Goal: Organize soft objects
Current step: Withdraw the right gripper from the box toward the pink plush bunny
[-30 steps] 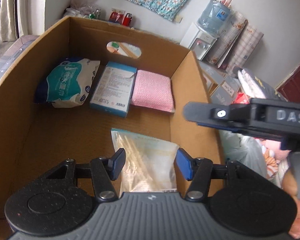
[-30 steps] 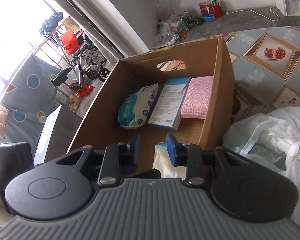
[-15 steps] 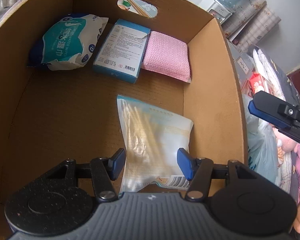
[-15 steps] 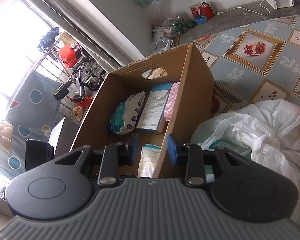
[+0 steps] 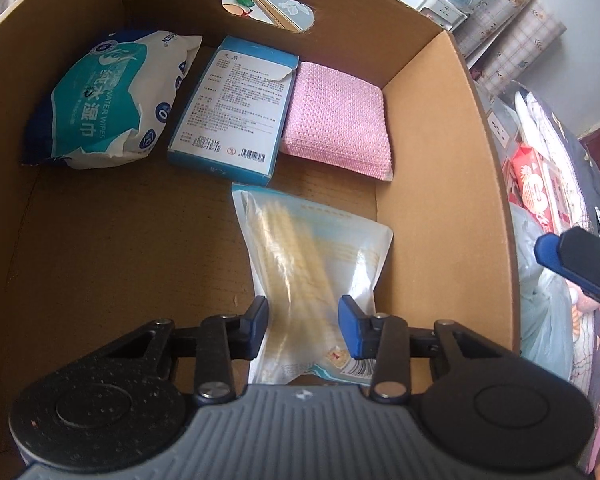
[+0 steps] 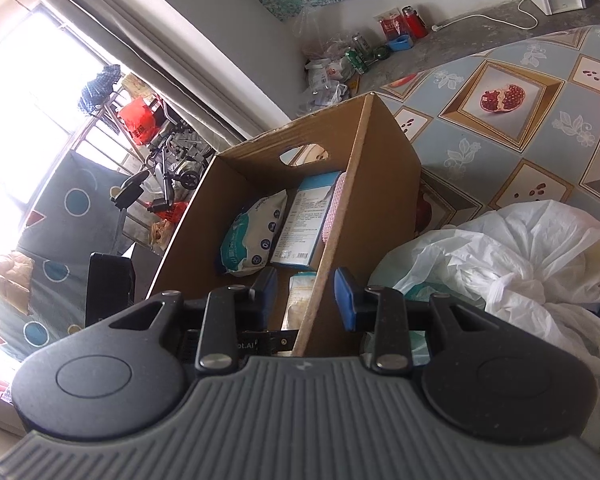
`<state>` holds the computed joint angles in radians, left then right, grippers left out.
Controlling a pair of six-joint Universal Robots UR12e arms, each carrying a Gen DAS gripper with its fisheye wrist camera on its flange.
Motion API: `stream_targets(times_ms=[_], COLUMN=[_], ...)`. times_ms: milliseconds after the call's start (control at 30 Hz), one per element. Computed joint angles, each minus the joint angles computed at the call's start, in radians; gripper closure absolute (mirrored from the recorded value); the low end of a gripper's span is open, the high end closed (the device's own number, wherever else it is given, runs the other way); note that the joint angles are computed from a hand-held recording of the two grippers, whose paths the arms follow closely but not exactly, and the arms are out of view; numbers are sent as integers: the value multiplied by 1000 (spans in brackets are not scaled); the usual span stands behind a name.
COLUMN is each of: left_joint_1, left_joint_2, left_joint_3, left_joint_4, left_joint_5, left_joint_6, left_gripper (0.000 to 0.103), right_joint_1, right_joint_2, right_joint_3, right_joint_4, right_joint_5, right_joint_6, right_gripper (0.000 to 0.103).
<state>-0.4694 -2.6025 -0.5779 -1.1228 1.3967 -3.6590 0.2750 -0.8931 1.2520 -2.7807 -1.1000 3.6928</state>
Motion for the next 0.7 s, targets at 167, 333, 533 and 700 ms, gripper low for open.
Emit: stream_targets(times_ms=[167, 333, 533, 700], left_joint_1=[-1, -6, -11, -14], left_joint_2=[-45, -45, -21, 15], left_joint_3=[82, 71, 13, -59], left_joint_4=[-21, 25, 112, 236], left_joint_5=[15, 32, 50, 70], left_joint_6=[-11, -29, -35, -56], left_gripper=[63, 64, 60, 45], right_joint_1=[-1, -2, -6, -8], right_joint_2=[4, 1, -11, -33], right_joint_3=[0, 14, 43, 75], right_joint_4=[2, -2, -9, -26], right_joint_5=[-3, -3, -10, -23], right_joint_6=[10, 21, 36, 35], right_gripper=[72, 71, 70, 67])
